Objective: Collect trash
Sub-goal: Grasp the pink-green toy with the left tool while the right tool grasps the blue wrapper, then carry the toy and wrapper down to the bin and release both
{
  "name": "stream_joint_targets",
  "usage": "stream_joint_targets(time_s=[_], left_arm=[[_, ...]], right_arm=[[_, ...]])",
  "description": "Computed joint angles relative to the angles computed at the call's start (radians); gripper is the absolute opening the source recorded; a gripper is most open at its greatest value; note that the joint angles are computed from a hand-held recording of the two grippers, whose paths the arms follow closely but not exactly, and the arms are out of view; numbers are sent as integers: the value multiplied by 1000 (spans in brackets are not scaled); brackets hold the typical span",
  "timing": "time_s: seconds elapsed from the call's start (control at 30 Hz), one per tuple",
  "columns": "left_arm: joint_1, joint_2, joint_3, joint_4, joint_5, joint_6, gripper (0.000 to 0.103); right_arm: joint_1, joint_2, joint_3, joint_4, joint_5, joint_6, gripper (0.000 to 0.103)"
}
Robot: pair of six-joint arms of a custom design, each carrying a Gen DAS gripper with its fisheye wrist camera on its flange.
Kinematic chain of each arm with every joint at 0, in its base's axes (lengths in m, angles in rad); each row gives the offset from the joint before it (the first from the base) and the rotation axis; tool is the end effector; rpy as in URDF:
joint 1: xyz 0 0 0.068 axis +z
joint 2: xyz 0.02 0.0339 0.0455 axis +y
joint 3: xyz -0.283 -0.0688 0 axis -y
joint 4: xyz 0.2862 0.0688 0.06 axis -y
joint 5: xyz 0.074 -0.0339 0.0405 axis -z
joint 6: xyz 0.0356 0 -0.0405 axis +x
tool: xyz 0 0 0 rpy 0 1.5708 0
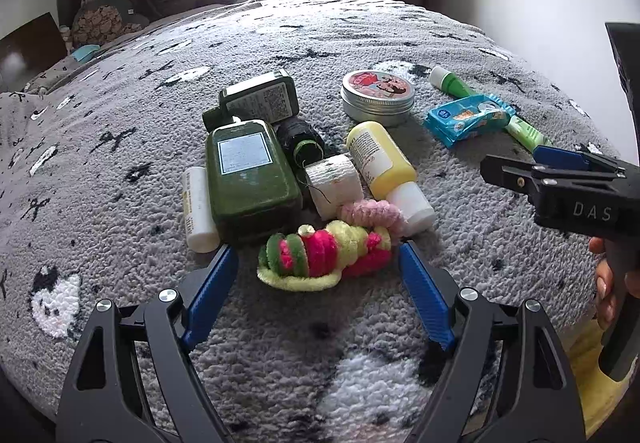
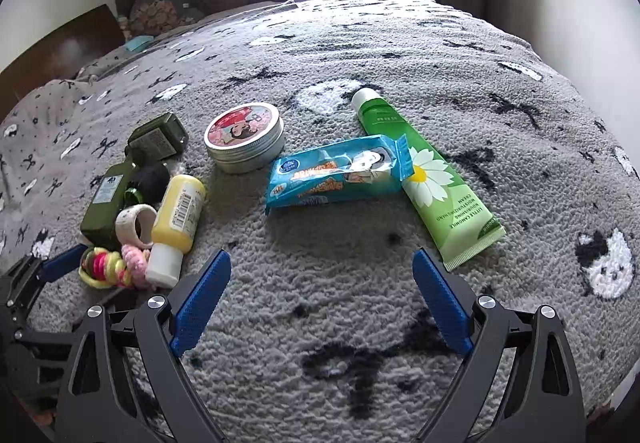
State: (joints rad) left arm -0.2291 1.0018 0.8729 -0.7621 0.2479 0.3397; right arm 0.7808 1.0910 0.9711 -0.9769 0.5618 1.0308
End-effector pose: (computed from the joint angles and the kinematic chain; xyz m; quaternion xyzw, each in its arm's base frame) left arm 0.2194 -0.0601 0.2902 0.3021 0.8864 -0.0981 0.3368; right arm 0.1755 0.1472 0.2972 0.1810 0.9185 0.0112 0.3512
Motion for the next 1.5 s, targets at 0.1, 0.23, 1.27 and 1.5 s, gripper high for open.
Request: stream_joint_targets(time_s=[0.1, 0.23, 1.27, 1.5], left_arm=[[-9, 42, 2, 16, -2, -11, 78], [-14, 83, 16, 36, 7, -17, 80], [35, 3, 44, -84, 91, 54, 27], [117, -110, 48, -172, 159, 91, 26]], right_arm=[[-58, 12, -16, 64, -59, -34, 92], [-125, 29, -23, 137, -106, -71, 92], [-99, 60, 63, 18, -14, -170, 12], [87, 25, 114, -149, 111, -33, 12]])
